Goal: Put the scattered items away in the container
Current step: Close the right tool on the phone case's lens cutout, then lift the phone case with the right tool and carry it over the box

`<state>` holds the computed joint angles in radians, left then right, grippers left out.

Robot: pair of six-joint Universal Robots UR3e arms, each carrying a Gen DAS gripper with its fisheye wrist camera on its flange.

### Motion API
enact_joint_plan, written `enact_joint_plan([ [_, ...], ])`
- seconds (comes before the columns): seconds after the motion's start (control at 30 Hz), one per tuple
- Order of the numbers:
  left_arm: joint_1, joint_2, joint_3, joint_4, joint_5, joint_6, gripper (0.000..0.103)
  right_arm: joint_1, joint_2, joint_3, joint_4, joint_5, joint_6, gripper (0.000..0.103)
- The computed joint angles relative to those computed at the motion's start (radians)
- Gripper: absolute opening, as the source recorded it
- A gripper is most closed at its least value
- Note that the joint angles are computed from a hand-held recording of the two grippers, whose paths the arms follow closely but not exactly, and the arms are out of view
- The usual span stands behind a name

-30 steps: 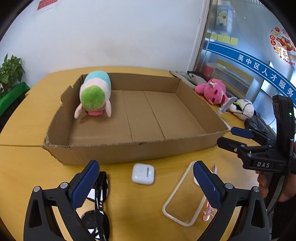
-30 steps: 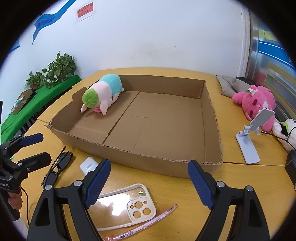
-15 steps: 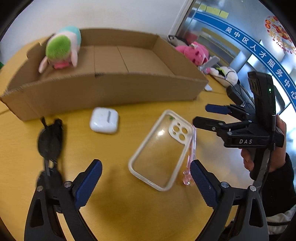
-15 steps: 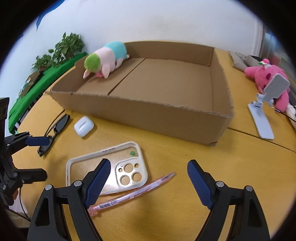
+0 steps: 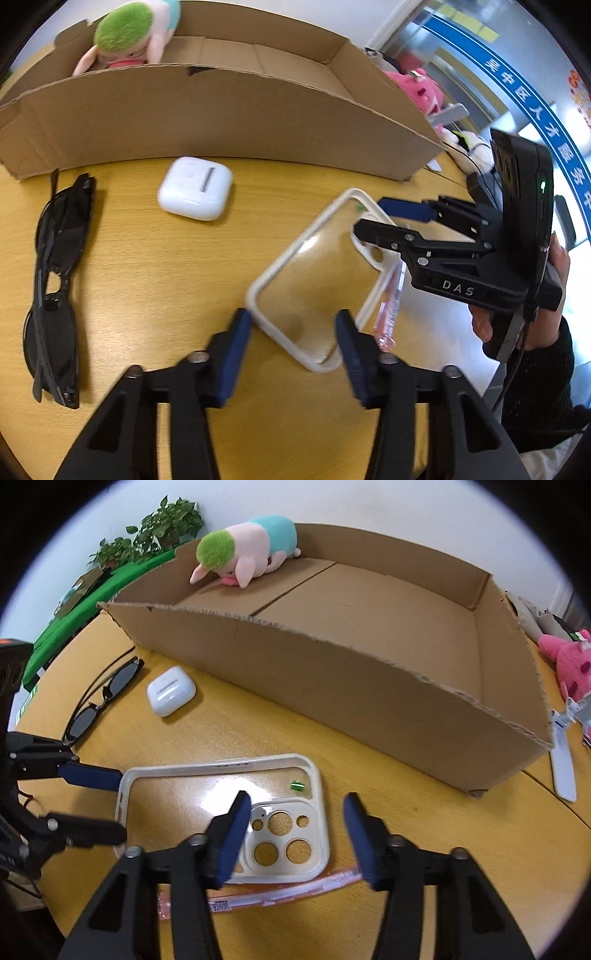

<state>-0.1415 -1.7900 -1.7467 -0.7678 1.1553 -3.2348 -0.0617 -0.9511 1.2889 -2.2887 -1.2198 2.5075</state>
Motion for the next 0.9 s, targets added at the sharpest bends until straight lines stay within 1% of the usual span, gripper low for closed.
enact_joint_plan([
  [0.03,0.004,0.002,0.000,-0.009,0.004,0.008,0.033,-0.003,0.004,-0.002,0.001,0.004,0.004,0.043],
  [0.07,0.005,0.004,-0.001,-0.009,0.016,0.008,0.023,-0.008,0.006,-0.006,0.009,0.016,0.006,0.041],
  [0.1,0.009,0.007,-0.008,-0.005,0.023,0.004,0.019,-0.012,0.004,-0.007,0.014,0.021,0.006,0.035],
  [0.13,0.019,0.011,-0.020,0.001,0.013,0.001,0.019,-0.012,0.001,-0.001,0.006,0.014,0.008,0.029],
  [0.2,0.031,0.017,-0.034,0.006,0.005,0.008,0.018,-0.017,-0.011,0.015,-0.001,0.009,0.008,0.026],
  [0.27,0.040,0.025,-0.044,0.007,0.013,0.024,0.017,-0.029,-0.025,0.032,-0.002,0.016,0.013,0.022],
  [0.33,0.045,0.023,-0.043,0.011,0.021,0.025,0.016,-0.044,-0.043,0.055,-0.004,0.029,0.022,0.015],
  [0.43,0.055,0.026,-0.044,0.007,0.021,0.029,0.013,-0.065,-0.071,0.096,-0.008,0.048,0.033,0.010],
  [0.57,0.050,0.033,-0.048,0.021,0.037,0.017,0.011,-0.068,-0.104,0.133,-0.011,0.044,0.040,0.005],
  [0.63,0.052,0.041,-0.053,0.032,0.036,0.007,0.010,-0.070,-0.122,0.153,-0.018,0.050,0.046,0.005],
  [0.77,0.062,0.085,-0.064,0.049,0.034,0.001,0.009,-0.081,-0.169,0.189,-0.042,0.088,0.056,0.005],
  [0.9,0.083,0.142,-0.047,0.046,0.033,0.015,0.009,-0.089,-0.220,0.183,-0.047,0.137,0.054,0.005],
])
